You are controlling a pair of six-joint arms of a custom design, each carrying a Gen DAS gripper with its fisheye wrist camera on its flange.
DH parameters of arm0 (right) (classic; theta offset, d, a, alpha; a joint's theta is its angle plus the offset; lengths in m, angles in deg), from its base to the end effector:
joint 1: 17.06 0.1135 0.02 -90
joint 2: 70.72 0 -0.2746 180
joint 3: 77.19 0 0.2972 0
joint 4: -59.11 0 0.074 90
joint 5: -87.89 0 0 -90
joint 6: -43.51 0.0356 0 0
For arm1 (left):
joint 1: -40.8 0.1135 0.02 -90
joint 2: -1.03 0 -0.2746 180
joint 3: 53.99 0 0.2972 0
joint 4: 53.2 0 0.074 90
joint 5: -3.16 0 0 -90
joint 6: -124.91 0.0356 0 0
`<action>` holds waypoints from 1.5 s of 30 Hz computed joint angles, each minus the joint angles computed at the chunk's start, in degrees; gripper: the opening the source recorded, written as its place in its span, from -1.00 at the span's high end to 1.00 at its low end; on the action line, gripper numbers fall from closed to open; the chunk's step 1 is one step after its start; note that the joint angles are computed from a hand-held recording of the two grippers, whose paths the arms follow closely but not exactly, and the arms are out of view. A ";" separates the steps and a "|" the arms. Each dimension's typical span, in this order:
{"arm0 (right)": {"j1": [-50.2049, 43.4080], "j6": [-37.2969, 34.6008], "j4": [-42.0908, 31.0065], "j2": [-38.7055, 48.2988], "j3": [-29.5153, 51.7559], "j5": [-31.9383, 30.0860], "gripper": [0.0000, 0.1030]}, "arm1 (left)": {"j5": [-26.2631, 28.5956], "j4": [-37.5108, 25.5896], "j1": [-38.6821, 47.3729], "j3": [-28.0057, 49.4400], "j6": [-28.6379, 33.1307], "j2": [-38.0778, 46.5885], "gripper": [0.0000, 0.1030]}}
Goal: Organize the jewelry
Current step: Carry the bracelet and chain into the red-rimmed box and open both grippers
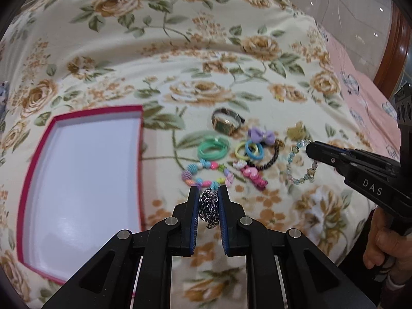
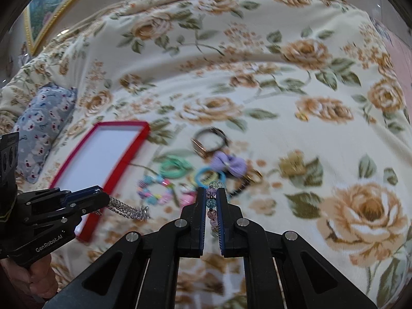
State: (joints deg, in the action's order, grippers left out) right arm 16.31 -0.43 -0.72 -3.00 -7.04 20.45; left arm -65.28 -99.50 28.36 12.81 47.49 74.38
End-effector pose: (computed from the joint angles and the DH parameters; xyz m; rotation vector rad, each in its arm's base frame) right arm 0.2333 0.1373 0.2902 0.4144 2.4289 0.0822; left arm 0.2914 -0.0777 0.2573 0.6853 2.3634 -0.4666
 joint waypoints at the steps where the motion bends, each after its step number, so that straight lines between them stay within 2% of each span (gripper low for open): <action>1: 0.32 -0.24 0.36 0.50 0.79 -0.05 0.86 | 0.56 -0.39 0.69 0.07 0.09 -0.53 0.75; 9: 3.36 -3.48 4.90 7.51 7.85 -1.78 0.86 | 7.10 -5.09 11.73 1.43 3.01 -5.09 0.75; 18: 6.44 -5.75 11.73 18.24 14.75 -7.45 0.86 | 9.09 -8.14 23.16 3.77 5.74 -3.25 0.75; 30: 8.83 -7.58 18.69 32.93 24.23 -16.50 0.86 | 4.33 -6.83 26.35 7.18 3.34 5.09 0.75; 45: 6.70 -6.76 19.61 40.10 24.10 -22.19 0.86 | -3.83 -2.02 25.25 10.53 -0.19 17.57 0.75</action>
State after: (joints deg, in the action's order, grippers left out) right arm 23.00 -7.19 18.89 37.09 17.06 -1.74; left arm -69.11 -101.52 53.61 23.33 47.30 91.96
